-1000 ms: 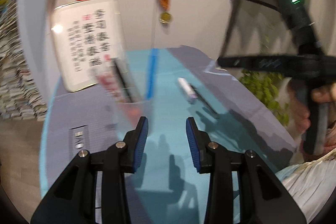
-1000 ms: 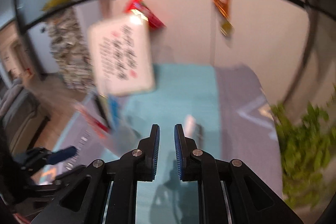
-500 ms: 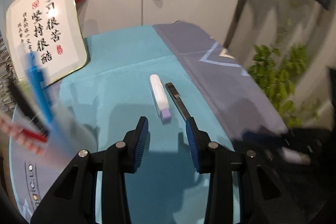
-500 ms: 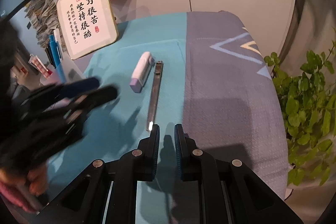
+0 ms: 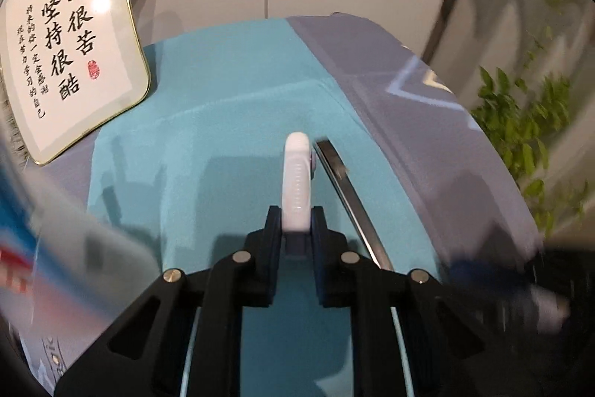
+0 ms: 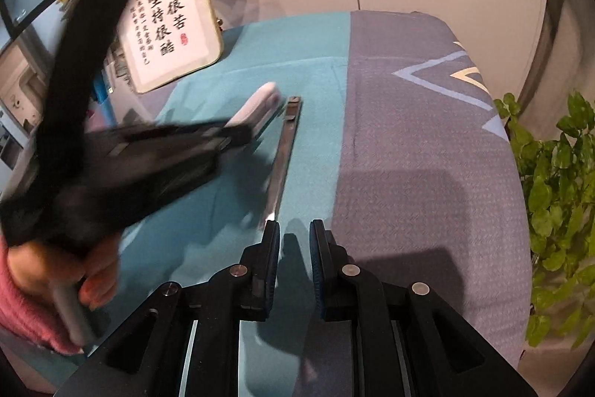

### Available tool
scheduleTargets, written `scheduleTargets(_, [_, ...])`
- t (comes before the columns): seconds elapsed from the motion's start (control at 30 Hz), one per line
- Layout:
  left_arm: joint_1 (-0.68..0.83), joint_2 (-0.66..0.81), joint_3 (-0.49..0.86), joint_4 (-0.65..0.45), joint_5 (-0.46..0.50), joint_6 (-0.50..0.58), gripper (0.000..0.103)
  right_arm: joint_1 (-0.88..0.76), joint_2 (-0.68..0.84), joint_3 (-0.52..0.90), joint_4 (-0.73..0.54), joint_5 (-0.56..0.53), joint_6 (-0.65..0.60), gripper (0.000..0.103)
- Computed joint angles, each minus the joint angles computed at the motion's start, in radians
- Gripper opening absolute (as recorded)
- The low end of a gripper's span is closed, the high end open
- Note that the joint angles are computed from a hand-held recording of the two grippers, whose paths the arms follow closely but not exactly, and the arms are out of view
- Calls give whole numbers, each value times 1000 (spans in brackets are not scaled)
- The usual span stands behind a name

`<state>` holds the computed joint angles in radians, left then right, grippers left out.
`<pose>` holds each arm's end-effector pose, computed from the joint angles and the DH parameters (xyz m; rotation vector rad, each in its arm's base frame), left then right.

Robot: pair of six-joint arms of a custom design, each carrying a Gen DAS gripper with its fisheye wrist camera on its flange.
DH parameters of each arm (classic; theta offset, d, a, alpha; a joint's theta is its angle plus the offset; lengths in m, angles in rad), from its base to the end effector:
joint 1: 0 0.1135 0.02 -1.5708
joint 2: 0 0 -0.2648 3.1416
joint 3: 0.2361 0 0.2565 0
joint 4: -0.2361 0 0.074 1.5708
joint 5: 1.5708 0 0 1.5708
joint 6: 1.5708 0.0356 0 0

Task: Organize stationery
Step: 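Grasp the white eraser pen with the left tool while the right tool grasps the black ruler, then lower the black ruler into the frosted cup with the right tool and open it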

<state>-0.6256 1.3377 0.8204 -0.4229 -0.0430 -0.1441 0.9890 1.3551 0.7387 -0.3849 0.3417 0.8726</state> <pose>0.2196 -0.1568 0.2115 0.5859 2.4606 -0.2593 0.1526 0.2102 0.1864 -0.0195 2.5184 0.3314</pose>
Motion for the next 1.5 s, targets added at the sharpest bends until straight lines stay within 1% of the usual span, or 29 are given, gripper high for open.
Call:
scheduleTargets(0.1, [11, -142, -94, -63, 48, 56, 13, -50, -6, 13, -17, -17, -19, 17])
scheduleTargets(0.17, [13, -246, -157, -119, 56, 100, 13, -91, 9, 37, -18, -45, -38, 36])
scheduleTargets(0.2, [13, -290, -182, -143, 53, 117, 13, -112, 25, 56, -14, -59, -45, 38])
scheduleTargets(0.27, [12, -368, -224, -172, 41, 144, 13, -144, 64, 98, -6, -83, -69, 38])
scheduleTargets(0.37, [43, -452, -258, -214, 45, 178, 14, -168, 166, 209, -44, -75, -114, 38])
scheduleTargets(0.43, [75, -483, -272, -232, 65, 208, 14, -198, 254, 308, -87, -83, -138, 38])
scheduleTargets(0.57, [143, -522, -287, -247, 118, 272, 15, -235, 377, 441, -144, -117, -160, 38])
scheduleTargets(0.6, [153, -525, -287, -247, 132, 283, 15, -240, 393, 456, -148, -118, -160, 38])
scheduleTargets(0.7, [165, -526, -281, -234, 148, 299, 23, -253, 431, 491, -162, -118, -155, 38])
scheduleTargets(0.8, [152, -483, -257, -205, 157, 293, 24, -261, 468, 519, -174, -140, -158, 38])
scheduleTargets(0.87, [121, -428, -238, -168, 141, 278, 28, -259, 478, 526, -174, -131, -167, 38])
scheduleTargets(0.9, [108, -408, -231, -155, 130, 272, 30, -257, 489, 541, -184, -127, -172, 37])
scheduleTargets(0.93, [97, -386, -222, -143, 123, 268, 31, -255, 501, 557, -196, -116, -176, 26])
scheduleTargets(0.97, [70, -378, -219, -139, 109, 250, 31, -252, 507, 567, -207, -105, -177, 12])
scheduleTargets(1.03, [47, -330, -204, -118, 92, 230, 30, -257, 497, 563, -211, -127, -176, 12])
scheduleTargets(1.07, [27, -328, -206, -119, 78, 216, 30, -256, 461, 526, -181, -142, -164, 12])
scheduleTargets(1.13, [23, -294, -197, -113, 73, 209, 30, -246, 401, 476, -151, -138, -150, 12])
scheduleTargets(1.17, [22, -284, -195, -109, 72, 202, 27, -237, 364, 450, -143, -129, -140, 12])
scheduleTargets(1.2, [28, -279, -194, -106, 76, 199, 19, -225, 323, 423, -135, -121, -129, 12])
scheduleTargets(1.27, [45, -268, -181, -103, 99, 189, 18, -190, 226, 367, -124, -96, -106, 12])
scheduleTargets(1.3, [55, -292, -187, -111, 104, 188, 18, -177, 205, 360, -126, -84, -101, 12])
scheduleTargets(1.37, [68, -361, -199, -129, 111, 191, 17, -113, 138, 345, -150, -20, -80, 12])
scheduleTargets(1.4, [76, -385, -202, -139, 118, 194, 17, -90, 140, 359, -156, 2, -71, 12])
scheduleTargets(1.5, [146, -474, -214, -182, 180, 222, 17, 1, 84, 369, -187, 90, -58, 12])
